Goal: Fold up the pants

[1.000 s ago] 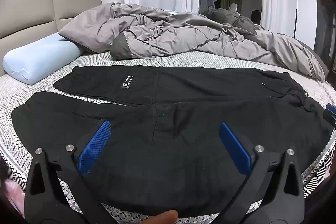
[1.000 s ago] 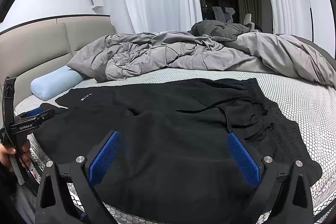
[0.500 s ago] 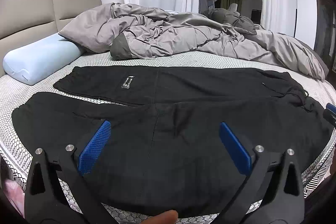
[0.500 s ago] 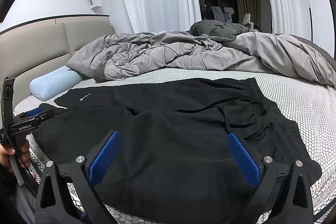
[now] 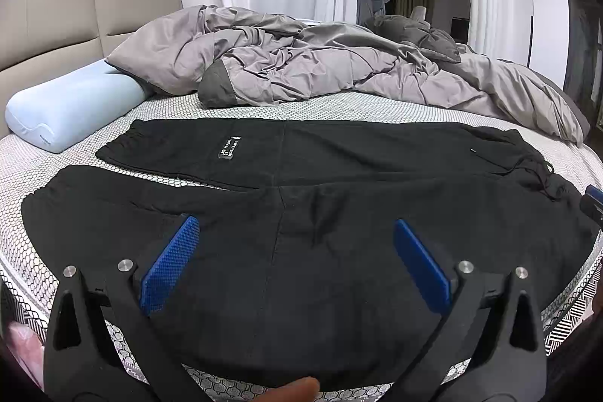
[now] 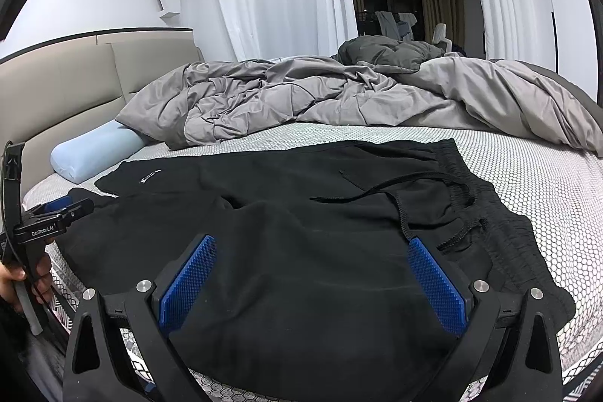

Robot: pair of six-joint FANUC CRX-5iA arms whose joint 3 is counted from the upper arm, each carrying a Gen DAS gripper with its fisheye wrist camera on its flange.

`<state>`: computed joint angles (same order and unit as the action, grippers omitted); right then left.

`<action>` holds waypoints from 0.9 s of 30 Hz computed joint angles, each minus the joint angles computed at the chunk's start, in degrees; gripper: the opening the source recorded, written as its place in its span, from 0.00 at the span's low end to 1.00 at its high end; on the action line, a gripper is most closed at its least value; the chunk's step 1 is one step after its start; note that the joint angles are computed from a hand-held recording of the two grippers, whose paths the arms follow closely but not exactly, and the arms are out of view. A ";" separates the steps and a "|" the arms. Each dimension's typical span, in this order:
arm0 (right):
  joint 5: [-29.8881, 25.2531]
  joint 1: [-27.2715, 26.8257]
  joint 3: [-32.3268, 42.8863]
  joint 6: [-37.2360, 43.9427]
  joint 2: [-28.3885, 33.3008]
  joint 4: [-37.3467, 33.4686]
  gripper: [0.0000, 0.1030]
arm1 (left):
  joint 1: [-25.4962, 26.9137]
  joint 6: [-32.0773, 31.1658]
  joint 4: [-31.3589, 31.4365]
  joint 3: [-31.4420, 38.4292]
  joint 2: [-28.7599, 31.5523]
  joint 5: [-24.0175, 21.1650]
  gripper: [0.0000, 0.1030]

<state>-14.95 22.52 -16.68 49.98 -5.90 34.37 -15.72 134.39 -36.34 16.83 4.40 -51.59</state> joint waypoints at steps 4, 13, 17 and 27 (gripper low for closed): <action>-0.10 0.05 0.05 0.33 0.02 -0.17 1.00 | 0.03 0.01 0.03 -0.01 0.01 0.07 1.00; -0.24 0.06 0.16 0.68 0.04 -0.54 1.00 | -0.01 -0.01 -0.02 0.04 0.05 -0.01 1.00; -0.35 0.13 0.13 0.54 0.02 -0.32 1.00 | 0.02 0.01 0.00 -0.01 0.03 0.11 1.00; -0.31 0.14 0.05 0.38 -0.04 -0.15 1.00 | -0.05 0.03 -0.08 0.01 0.01 0.01 1.00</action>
